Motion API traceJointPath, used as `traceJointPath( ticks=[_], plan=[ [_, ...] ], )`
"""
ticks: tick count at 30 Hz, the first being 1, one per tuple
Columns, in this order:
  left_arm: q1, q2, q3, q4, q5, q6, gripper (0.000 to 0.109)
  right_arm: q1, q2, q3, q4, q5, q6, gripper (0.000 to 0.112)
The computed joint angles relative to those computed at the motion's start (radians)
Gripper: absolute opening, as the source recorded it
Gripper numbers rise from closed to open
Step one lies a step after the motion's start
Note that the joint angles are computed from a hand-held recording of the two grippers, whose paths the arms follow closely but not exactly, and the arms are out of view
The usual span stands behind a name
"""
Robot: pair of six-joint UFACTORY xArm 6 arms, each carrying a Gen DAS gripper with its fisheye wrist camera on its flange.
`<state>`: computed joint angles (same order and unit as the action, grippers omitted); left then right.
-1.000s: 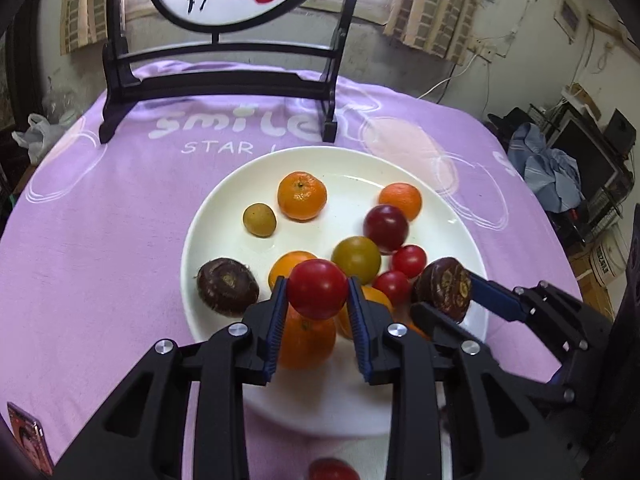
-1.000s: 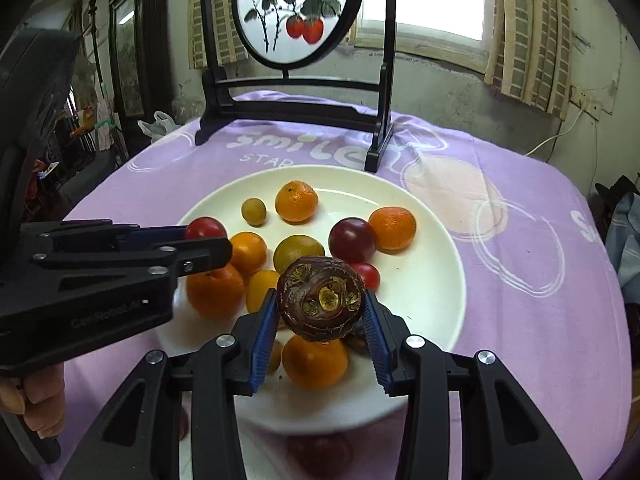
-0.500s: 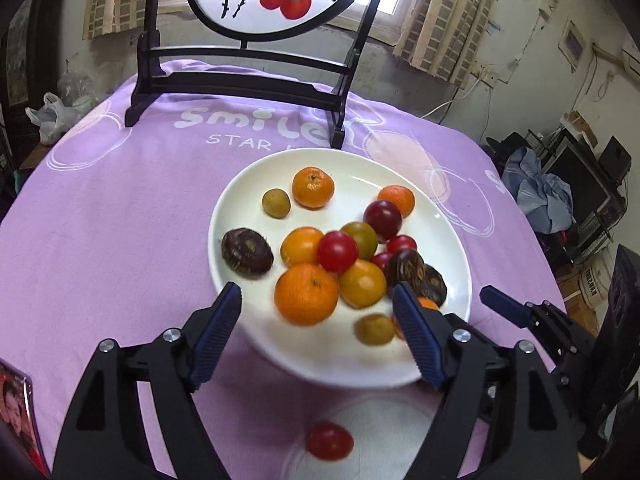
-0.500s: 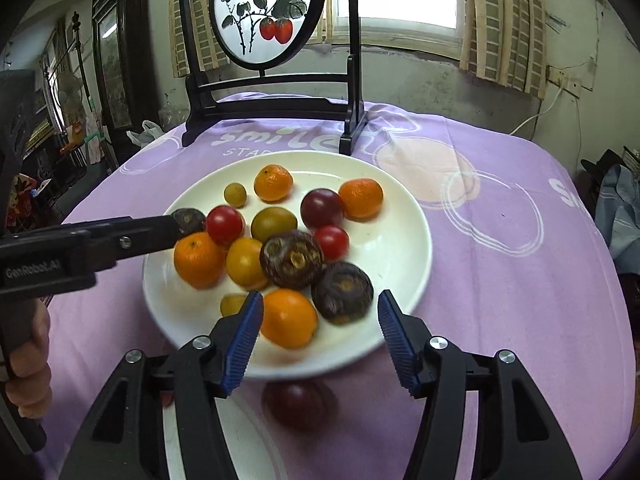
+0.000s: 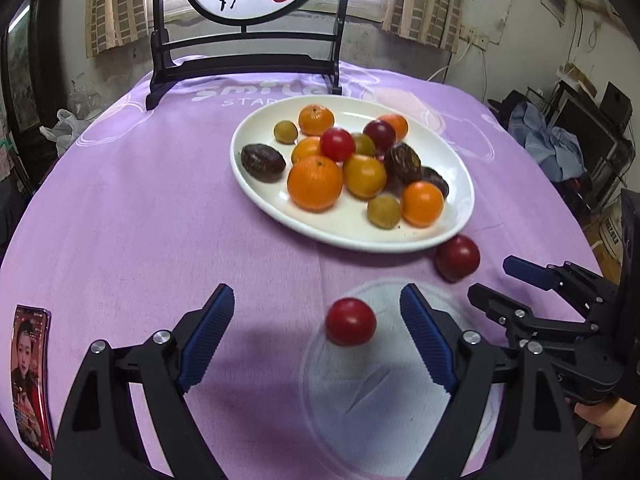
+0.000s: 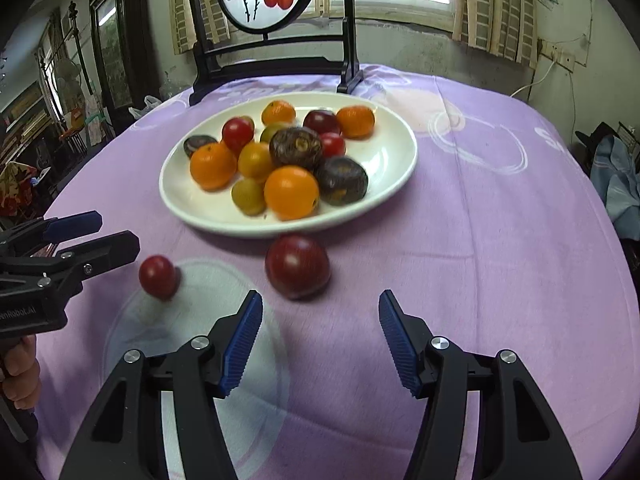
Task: Organize fruits
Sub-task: 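Grasp a dark-red tomato with the right gripper while the left gripper grasps a red tomato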
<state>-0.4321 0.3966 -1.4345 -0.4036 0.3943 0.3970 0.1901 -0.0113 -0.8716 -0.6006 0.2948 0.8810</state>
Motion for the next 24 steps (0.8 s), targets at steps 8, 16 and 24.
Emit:
traceJointPath(
  ticks=[8,16,24],
  plan=[
    [0.013,0.022,-0.008,-0.056,0.025,0.045,0.083,0.018,0.052,-0.043,0.034,0.044,-0.028,0.062],
    [0.015,0.024,-0.008,-0.098,0.049,0.103,0.083,0.013,0.156,-0.165,0.055,0.073,-0.055,0.061],
    [0.012,0.034,-0.01,-0.055,0.051,0.068,0.084,0.01,0.147,-0.155,0.029,0.062,0.006,0.04]
  ],
)
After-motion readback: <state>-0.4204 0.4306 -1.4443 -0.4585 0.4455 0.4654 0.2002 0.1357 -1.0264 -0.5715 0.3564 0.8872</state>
